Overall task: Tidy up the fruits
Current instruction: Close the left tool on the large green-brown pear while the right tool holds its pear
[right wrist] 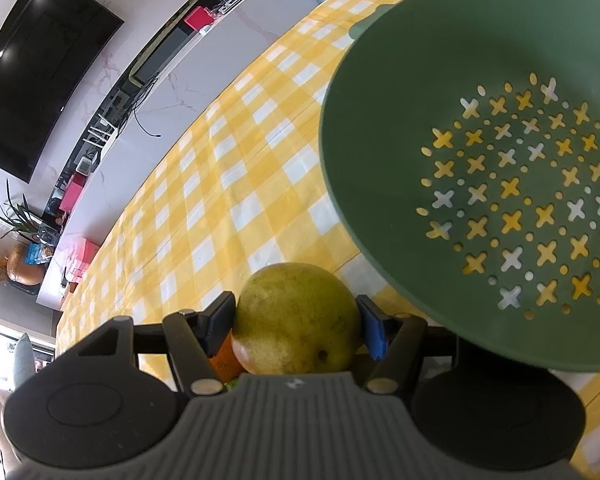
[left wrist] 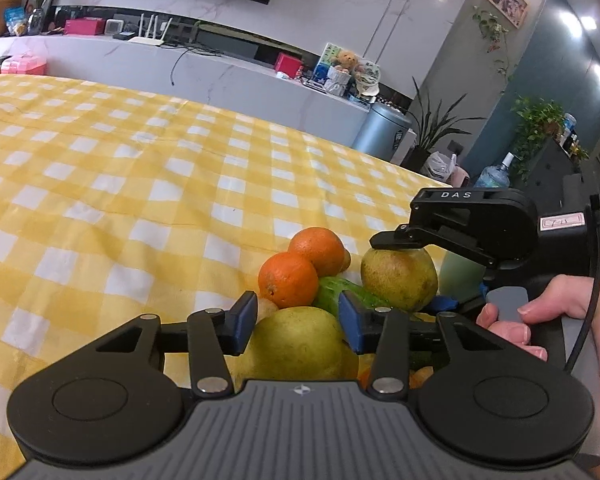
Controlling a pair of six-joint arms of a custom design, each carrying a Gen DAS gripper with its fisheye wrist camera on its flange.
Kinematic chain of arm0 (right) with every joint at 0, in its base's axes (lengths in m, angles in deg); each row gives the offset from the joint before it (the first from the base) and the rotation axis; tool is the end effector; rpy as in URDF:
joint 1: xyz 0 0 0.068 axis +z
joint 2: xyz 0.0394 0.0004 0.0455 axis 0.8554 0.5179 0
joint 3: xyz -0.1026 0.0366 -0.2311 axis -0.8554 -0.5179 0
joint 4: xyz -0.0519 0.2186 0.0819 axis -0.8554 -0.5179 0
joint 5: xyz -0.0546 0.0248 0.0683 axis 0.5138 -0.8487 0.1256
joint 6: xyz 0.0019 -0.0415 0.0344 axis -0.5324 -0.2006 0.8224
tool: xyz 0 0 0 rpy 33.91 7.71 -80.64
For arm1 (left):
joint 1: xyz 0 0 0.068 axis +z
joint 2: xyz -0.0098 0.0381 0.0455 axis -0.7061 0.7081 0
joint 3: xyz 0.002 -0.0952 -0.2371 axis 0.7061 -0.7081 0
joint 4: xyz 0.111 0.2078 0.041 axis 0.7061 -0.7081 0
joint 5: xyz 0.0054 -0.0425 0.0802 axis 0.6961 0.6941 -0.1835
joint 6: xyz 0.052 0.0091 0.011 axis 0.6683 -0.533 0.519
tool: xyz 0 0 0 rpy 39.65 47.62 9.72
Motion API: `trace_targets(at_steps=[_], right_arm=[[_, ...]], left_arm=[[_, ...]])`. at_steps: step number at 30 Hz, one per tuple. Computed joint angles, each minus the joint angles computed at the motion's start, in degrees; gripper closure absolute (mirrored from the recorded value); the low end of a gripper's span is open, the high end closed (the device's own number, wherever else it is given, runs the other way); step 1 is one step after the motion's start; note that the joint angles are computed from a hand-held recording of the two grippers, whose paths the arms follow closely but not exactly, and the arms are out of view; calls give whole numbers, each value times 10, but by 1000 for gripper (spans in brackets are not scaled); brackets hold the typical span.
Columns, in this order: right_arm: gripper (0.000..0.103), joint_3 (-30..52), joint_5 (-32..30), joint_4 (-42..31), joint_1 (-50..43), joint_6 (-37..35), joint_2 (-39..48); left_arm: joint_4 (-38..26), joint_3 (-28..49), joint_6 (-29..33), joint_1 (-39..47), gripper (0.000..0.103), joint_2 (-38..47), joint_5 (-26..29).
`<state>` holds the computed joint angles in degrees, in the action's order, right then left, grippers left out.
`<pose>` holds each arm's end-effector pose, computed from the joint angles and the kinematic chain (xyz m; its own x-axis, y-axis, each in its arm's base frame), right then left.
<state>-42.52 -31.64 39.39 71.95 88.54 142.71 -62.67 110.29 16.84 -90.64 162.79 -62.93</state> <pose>0.2196 0.0499 0.1653 -0.5188 0.7860 -0.3363 0.5523 0.6084 0.5699 0.1914 -0.1922 0.1416 -0.6898 -0.0181 -0.7238 0.3662 0.8536 -0.3704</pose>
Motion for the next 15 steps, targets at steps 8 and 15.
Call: trace_targets(at_steps=[8,15], right_arm=[[41,1,-3,0,-2,1,3],[41,1,-5,0,-5,-2,3]], left_arm=[[-45,19,-16,7,19,21,34],[-60,35,-21,19,18,43,71]])
